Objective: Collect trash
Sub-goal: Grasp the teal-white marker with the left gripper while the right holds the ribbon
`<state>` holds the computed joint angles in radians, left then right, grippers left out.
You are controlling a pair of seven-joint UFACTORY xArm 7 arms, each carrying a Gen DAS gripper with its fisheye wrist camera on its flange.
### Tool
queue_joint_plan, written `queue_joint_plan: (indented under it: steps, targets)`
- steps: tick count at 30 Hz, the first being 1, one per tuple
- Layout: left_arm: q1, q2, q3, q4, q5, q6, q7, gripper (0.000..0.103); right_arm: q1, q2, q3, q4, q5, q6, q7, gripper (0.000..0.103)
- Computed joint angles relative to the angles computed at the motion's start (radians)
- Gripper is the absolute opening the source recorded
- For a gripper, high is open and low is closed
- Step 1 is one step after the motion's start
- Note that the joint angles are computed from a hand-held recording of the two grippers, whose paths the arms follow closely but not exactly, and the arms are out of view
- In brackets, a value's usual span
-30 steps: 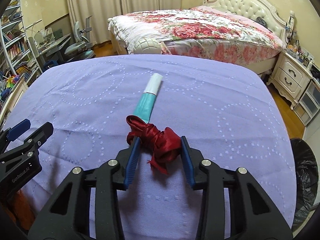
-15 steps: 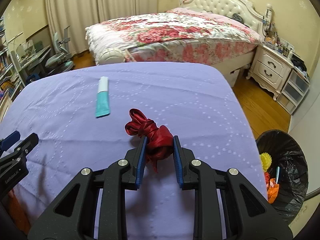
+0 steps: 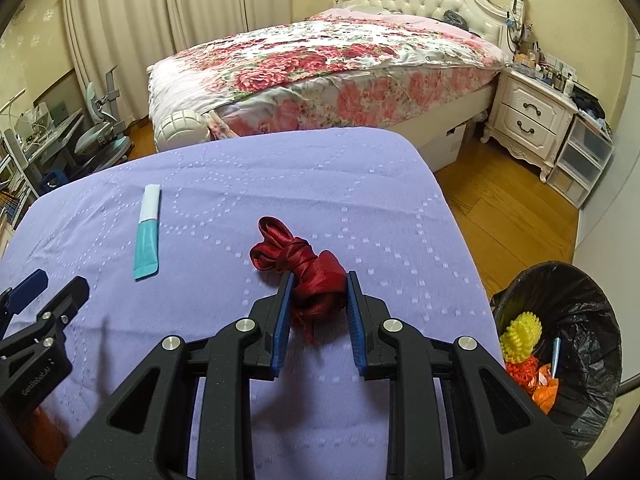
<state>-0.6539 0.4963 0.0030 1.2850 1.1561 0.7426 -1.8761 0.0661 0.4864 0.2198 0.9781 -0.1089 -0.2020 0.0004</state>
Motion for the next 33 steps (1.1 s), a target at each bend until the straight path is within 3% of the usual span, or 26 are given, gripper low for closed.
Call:
queue_joint_plan:
  steps: [17, 22, 23, 25, 26, 29, 30, 33]
  targets:
    - [0.006, 0.169, 0.063, 0.237, -0.156, -0.043, 0.222, 0.074, -0.050, 0.086, 0.068, 0.134, 0.015, 0.076, -0.057, 0.026]
    - [0.015, 0.181, 0.077, 0.242, -0.228, -0.093, 0.284, 0.073, -0.048, 0.086, 0.069, 0.134, 0.029, 0.078, -0.069, 0.026]
    - [0.011, 0.173, 0.085, 0.227, -0.229, -0.116, 0.276, 0.071, -0.047, 0.086, 0.068, 0.134, 0.031, 0.079, -0.071, 0.026]
    - [0.012, 0.168, 0.090, 0.212, -0.244, -0.142, 0.284, 0.053, -0.052, 0.085, 0.074, 0.132, 0.033, 0.084, -0.078, 0.026]
    - [0.011, 0.164, 0.093, 0.203, -0.249, -0.157, 0.286, 0.052, -0.046, 0.084, 0.070, 0.132, 0.035, 0.084, -0.079, 0.026]
    - [-0.010, 0.154, 0.113, 0.184, -0.235, -0.169, 0.277, 0.035, -0.044, 0.081, 0.072, 0.127, 0.039, 0.083, -0.085, 0.026]
    - [-0.015, 0.151, 0.118, 0.179, -0.227, -0.172, 0.274, 0.025, -0.045, 0.079, 0.074, 0.123, 0.040, 0.083, -0.087, 0.026]
    - [-0.021, 0.134, 0.125, 0.148, -0.201, -0.201, 0.256, 0.012, -0.050, 0.067, 0.080, 0.097, 0.038, 0.069, -0.091, 0.025]
